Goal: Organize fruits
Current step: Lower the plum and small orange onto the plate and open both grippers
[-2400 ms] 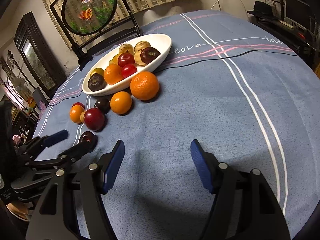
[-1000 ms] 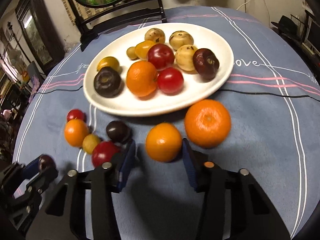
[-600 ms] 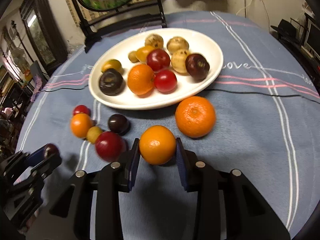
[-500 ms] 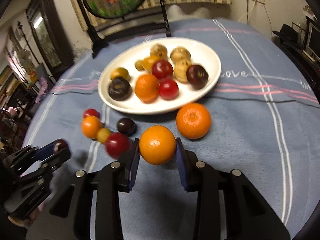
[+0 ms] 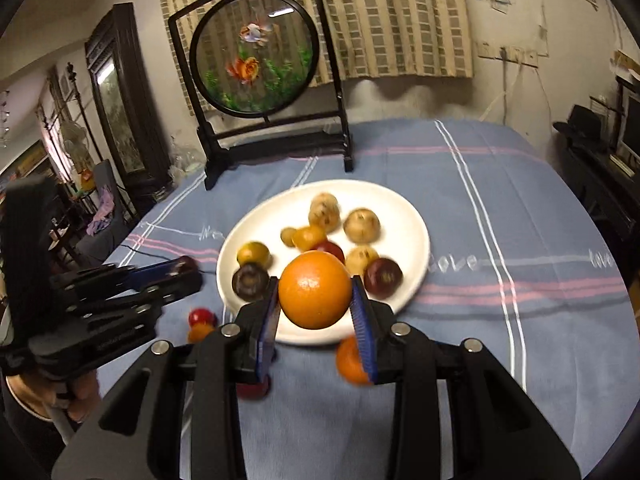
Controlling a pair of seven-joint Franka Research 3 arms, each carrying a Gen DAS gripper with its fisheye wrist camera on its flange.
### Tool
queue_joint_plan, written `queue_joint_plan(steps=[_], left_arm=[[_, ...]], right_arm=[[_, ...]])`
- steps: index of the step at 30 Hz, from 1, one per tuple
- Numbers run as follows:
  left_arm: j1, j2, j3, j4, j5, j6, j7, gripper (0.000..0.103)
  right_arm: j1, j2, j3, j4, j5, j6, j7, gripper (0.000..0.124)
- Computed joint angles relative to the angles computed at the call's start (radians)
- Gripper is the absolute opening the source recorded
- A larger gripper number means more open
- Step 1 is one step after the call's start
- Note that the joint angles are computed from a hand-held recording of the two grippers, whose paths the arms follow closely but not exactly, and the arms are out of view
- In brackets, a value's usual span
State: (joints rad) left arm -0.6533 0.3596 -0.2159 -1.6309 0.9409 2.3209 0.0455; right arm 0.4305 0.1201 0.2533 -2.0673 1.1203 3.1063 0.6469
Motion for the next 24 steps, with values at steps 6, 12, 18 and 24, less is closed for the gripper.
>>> queue_joint_plan(steps=[6, 12, 18, 24], left_arm=[[0.005, 0.106, 0.033, 0.140, -0.023, -0.026, 0.066, 0.028], [0.008, 0.185, 0.061, 0.223, -0.087, -0.014, 0.116, 0.029], [-0.022, 0.189, 0.105, 0.216, -0.069, -0.020, 0.054, 0.048], [-0.027, 0.123, 0.102, 0.137, -0.007, -0.009, -0.042, 0.068]], right_arm=[[0.057, 0.138, -0.102, 0.125, -0.331, -0.046, 0.301, 0.035], [0.075, 0.246, -0.150, 0.232, -0.535, -0.099, 0.523, 0.035], [-0.082, 0.316, 0.008, 0.331, -0.482, -0.216, 0.505, 0.037], [-0.129, 0.252, 0.076, 0.236, -0.343, -0.095, 0.413, 0.062]])
